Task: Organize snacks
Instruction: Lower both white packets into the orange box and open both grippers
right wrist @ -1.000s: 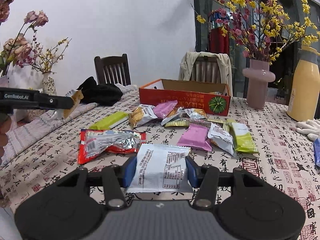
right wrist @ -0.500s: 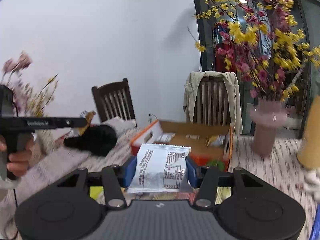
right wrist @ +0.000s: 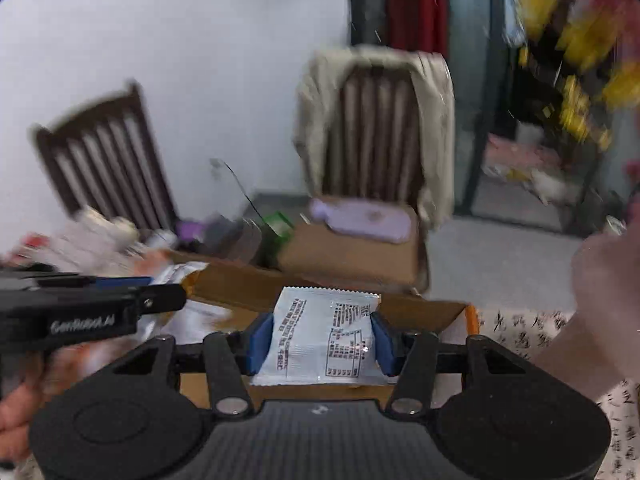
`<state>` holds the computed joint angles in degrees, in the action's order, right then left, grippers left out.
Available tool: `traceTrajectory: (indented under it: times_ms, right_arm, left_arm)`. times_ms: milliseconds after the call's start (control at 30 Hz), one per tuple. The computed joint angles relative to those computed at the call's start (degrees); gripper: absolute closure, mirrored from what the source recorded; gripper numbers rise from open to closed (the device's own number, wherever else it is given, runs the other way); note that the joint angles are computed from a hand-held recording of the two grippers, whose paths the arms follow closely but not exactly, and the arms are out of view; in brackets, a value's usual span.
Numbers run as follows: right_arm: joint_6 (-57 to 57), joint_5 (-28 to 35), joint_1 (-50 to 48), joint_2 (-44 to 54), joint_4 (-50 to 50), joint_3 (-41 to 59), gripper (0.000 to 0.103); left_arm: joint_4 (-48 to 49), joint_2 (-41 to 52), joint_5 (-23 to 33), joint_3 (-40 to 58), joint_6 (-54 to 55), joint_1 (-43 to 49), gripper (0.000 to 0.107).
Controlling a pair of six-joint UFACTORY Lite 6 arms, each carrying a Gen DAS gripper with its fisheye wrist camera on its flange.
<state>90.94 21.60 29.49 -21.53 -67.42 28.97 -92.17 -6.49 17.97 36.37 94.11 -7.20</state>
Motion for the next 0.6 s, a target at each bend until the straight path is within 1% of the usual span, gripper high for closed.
traceTrajectory:
  times_ms: [33,100,133,167,200,233,267,300,333,400,467,500,533,567,600]
  right_arm:
    - [5.1,-3.0,-2.2,4.8,-6.0,1.3,0.052]
    - [16.4,-4.6,-4.6,12.8,-18.0,3.7,0.052]
    - [22.2,-5.0,-5.5,16.2,-24.0,5.0,0.052]
    - [28.2,-6.0,-6.9,18.9,-30.0,6.0,0.051]
    - [34.2,-6.8,-7.6,20.7,-35.4,6.6,0.050]
    - [39.2,-7.3,-8.0,21.9,-40.0,6.8,0.049]
    - [41.7,-6.9,-7.8,22.1,-42.1,6.5,0.045]
    - [42.2,-5.8,-7.2,21.8,-41.8,6.0,0.042]
    - [40.4,-5.0,-6.6,20.6,-39.4,5.1,0.041]
    - [35.8,-4.4,-5.4,15.5,-34.2,2.4,0.041]
    - [24.8,-3.2,-3.3,8.2,-22.7,-0.7,0.041]
    - [18.9,-1.1,-1.1,4.0,-16.7,-2.3,0.041]
    - [13.2,1.3,0.9,0.9,-11.0,-3.0,0.040]
    - [7.6,5.4,4.2,-3.6,-5.3,-4.2,0.036]
    - [3.9,10.0,8.3,-8.3,-0.8,-5.5,0.033]
  left_arm:
    - [-2.8,3.4,0.8,1.6,3.9,0.3,0.072]
    - [-10.3,7.6,-1.2,3.6,11.6,-0.9,0.072]
    - [-12.4,8.9,-1.4,4.2,13.2,-0.8,0.071]
    - [-12.1,10.1,-0.8,4.9,12.5,-0.3,0.069]
    - [-10.6,11.5,-0.6,6.4,10.5,0.2,0.057]
    - [-11.5,11.4,-1.1,6.2,10.2,0.5,0.052]
    - [-11.2,11.1,-0.5,6.1,10.0,0.9,0.052]
    - [-8.6,10.0,0.6,5.8,8.6,1.8,0.052]
    - [-7.9,8.2,1.2,4.7,8.8,2.4,0.051]
    - [-3.8,3.0,2.1,2.0,5.8,4.2,0.043]
    - [6.4,-3.3,4.6,-0.4,-2.5,6.9,0.041]
    - [11.1,-6.8,6.0,-1.6,-6.1,8.4,0.040]
    - [16.7,-12.6,8.0,-4.0,-10.2,11.1,0.039]
    - [21.3,-18.6,10.5,-6.5,-13.6,13.7,0.036]
    - [26.2,-24.6,15.4,-8.5,-15.7,18.6,0.036]
